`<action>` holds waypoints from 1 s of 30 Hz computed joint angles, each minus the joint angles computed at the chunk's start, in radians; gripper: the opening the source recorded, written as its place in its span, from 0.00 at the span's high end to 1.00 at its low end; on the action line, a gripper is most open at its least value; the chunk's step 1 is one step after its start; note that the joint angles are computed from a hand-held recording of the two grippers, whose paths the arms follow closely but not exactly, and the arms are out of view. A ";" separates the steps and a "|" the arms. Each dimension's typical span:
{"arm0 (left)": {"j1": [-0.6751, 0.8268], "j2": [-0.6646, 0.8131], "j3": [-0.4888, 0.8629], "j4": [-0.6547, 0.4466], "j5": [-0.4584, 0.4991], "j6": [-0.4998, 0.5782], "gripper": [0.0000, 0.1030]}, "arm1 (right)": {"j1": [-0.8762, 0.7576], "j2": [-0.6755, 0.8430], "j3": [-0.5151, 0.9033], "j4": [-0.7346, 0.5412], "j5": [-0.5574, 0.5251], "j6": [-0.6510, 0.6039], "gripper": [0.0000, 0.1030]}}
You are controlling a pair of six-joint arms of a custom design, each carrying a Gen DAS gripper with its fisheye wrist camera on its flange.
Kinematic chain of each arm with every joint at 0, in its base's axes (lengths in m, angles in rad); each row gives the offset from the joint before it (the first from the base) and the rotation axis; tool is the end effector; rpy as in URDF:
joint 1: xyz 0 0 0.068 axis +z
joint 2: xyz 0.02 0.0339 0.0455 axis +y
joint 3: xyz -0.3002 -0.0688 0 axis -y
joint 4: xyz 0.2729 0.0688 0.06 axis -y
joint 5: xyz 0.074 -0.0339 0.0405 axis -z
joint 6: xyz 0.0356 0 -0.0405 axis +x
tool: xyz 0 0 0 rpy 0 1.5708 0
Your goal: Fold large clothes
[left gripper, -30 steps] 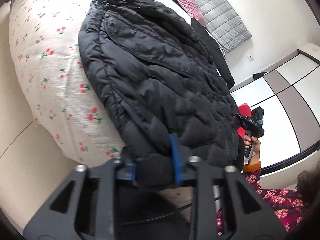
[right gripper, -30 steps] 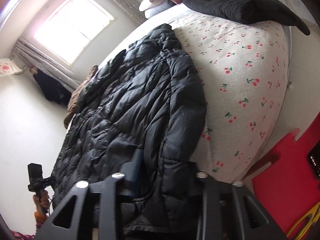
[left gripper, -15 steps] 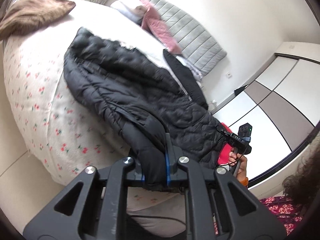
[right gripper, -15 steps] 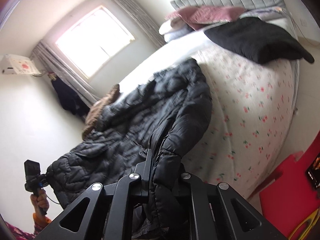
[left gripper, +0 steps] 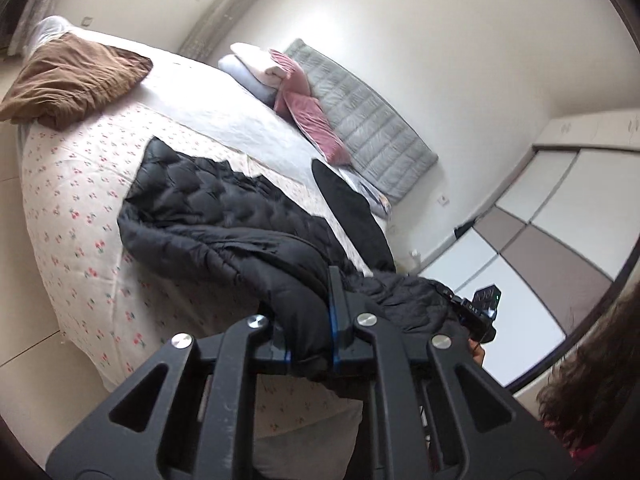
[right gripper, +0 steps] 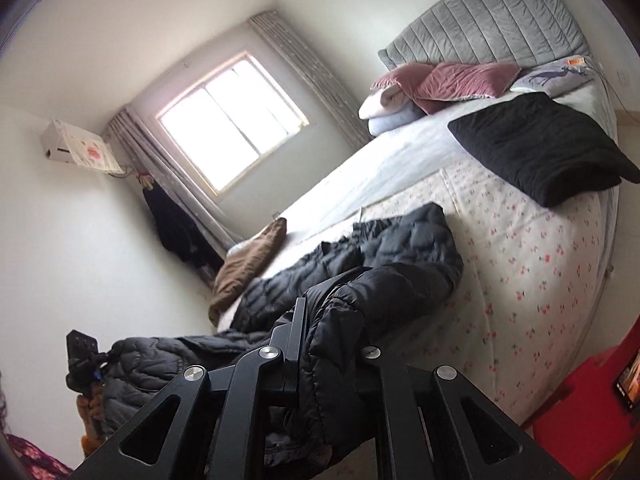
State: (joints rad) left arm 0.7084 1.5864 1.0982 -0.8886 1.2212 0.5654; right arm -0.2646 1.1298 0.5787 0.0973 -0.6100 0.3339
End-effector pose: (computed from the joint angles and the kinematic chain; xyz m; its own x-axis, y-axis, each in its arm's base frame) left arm 0.2575 0.1766 0.2541 -0.6749 -0.3366 -0.6567 0.3272 0.6612 -0.6751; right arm 0.2452 -0.0453 0.2480 -0.4924 0.4117 -0.7668 -0.1283 0.8371 0.5318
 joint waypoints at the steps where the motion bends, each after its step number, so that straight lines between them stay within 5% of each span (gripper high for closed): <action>1: -0.007 0.010 0.016 0.024 -0.003 -0.040 0.86 | 0.004 0.041 0.035 0.011 0.005 0.011 0.91; 8: -0.130 0.159 0.205 0.284 -0.134 -0.440 0.85 | 0.051 0.379 0.364 -0.013 0.044 0.051 0.91; 13: -0.214 0.344 0.403 0.341 -0.284 -0.580 0.84 | 0.081 0.668 0.673 -0.117 0.085 0.054 0.91; 20: -0.321 0.604 0.680 0.306 -0.516 -0.631 0.81 | 0.100 0.959 0.969 -0.253 0.125 0.024 0.90; 30: -0.382 0.805 0.850 0.312 -0.651 -0.609 0.74 | 0.108 1.285 1.305 -0.402 0.190 0.045 0.88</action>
